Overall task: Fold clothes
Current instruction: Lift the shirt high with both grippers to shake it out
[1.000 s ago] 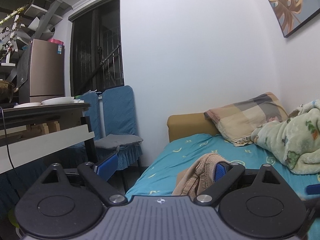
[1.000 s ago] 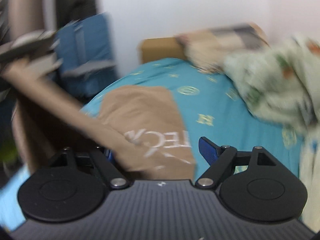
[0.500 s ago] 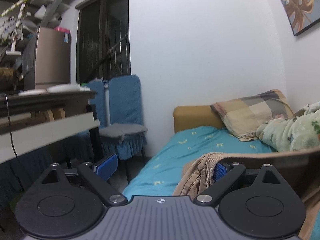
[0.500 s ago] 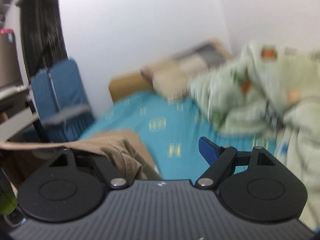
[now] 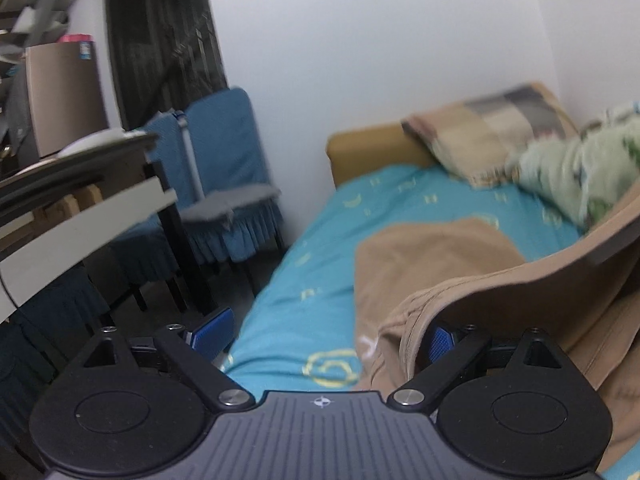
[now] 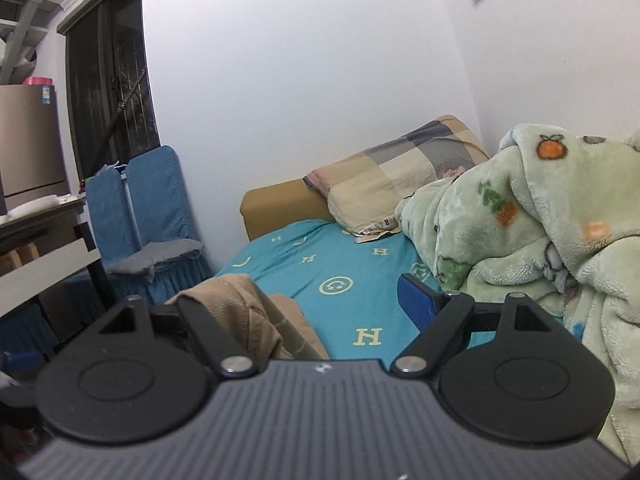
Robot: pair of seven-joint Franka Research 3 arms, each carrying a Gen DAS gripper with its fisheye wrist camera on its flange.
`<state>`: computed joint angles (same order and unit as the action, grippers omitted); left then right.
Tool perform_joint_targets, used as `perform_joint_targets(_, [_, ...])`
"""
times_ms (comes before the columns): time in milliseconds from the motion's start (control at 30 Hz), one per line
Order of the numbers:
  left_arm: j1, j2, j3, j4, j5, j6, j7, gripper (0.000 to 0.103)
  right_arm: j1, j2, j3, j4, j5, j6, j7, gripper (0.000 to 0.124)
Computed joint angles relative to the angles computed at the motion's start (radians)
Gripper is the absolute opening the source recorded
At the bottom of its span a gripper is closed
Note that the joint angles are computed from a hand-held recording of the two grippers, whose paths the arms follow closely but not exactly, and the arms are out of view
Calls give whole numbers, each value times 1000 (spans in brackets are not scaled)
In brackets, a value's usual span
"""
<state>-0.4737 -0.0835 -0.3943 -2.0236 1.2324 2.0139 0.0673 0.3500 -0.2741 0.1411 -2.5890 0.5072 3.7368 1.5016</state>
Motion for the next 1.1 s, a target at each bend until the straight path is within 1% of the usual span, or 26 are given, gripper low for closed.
perform_joint_targets(67, [6, 20, 9, 11, -18, 11, 13, 96, -2, 0, 1, -2, 3, 2, -3, 81])
perform_joint_targets(167, [7, 44, 17, 31, -21, -39, -10, 96, -9, -6, 14, -10, 19, 12, -28, 81])
perform_joint_targets(200, [9, 31, 23, 22, -22, -39, -45, 96, -12, -7, 21, -11, 29, 14, -44, 81])
perform_joint_targets(300, [24, -38, 29, -23, -41, -16, -180, 96, -28, -6, 53, -3, 86, -21, -126, 81])
perform_joint_targets(333, [30, -59, 23, -36, -43, -25, -213, 96, -33, -12, 58, 4, 103, -72, -157, 81])
perform_joint_targets(367, [34, -79, 14, -46, -46, -42, -238, 96, -47, -21, 70, 14, 130, -150, -192, 81])
perform_joint_targets(400, [38, -96, 6, -55, -51, -54, -252, 96, -91, -33, 106, 21, 146, -243, -198, 81])
perform_joint_targets(433, [42, -117, 0, -70, -58, -56, -263, 96, -101, -40, 111, 32, 182, -329, -224, 81])
perform_joint_targets(467, [46, -137, -6, -81, -66, -60, -272, 96, -82, -48, 81, 33, 174, -402, -192, 81])
perform_joint_targets(500, [51, -153, -13, -88, -74, -65, -276, 96, -48, -52, 37, 36, 174, -471, -170, 81])
perform_joint_targets(533, [55, -170, -20, -96, -79, -69, -280, 96, -31, -56, 10, 37, 182, -530, -145, 81])
perform_joint_targets(567, [58, -183, -29, -102, -82, -77, -284, 96, -49, -61, 17, 36, 177, -582, -100, 81])
perform_joint_targets(633, [63, -213, -42, -118, -92, -76, -293, 97, -118, -77, 65, 22, 126, -669, 12, 81])
perform_joint_targets(667, [64, -228, -47, -126, -99, -70, -297, 98, -143, -90, 86, 7, 98, -687, 63, 81])
perform_joint_targets(733, [66, -249, -61, -137, -117, -66, -297, 98, -195, -134, 140, -35, 37, -691, 161, 81])
perform_joint_targets(767, [66, -256, -74, -140, -124, -76, -300, 98, -239, -163, 190, -61, -4, -672, 219, 81])
perform_joint_targets(800, [65, -262, -86, -142, -128, -86, -307, 98, -292, -197, 249, -87, -41, -638, 275, 81])
perform_joint_targets(867, [61, -284, -100, -155, -134, -84, -328, 98, -402, -267, 364, -134, -89, -541, 366, 81])
perform_joint_targets(900, [60, -297, -101, -162, -134, -72, -332, 99, -449, -296, 404, -144, -106, -506, 392, 81])
perform_joint_targets(933, [62, -310, -101, -167, -130, -58, -332, 99, -493, -331, 440, -149, -121, -492, 414, 81])
perform_joint_targets(967, [65, -320, -100, -165, -132, -49, -325, 99, -518, -358, 454, -144, -137, -492, 425, 81])
perform_joint_targets(1000, [70, -324, -99, -148, -143, -53, -302, 99, -522, -376, 445, -133, -154, -496, 427, 81])
perform_joint_targets(1100, [97, -341, -113, -73, -139, -77, -253, 99, -512, -423, 389, -66, -205, -522, 429, 81])
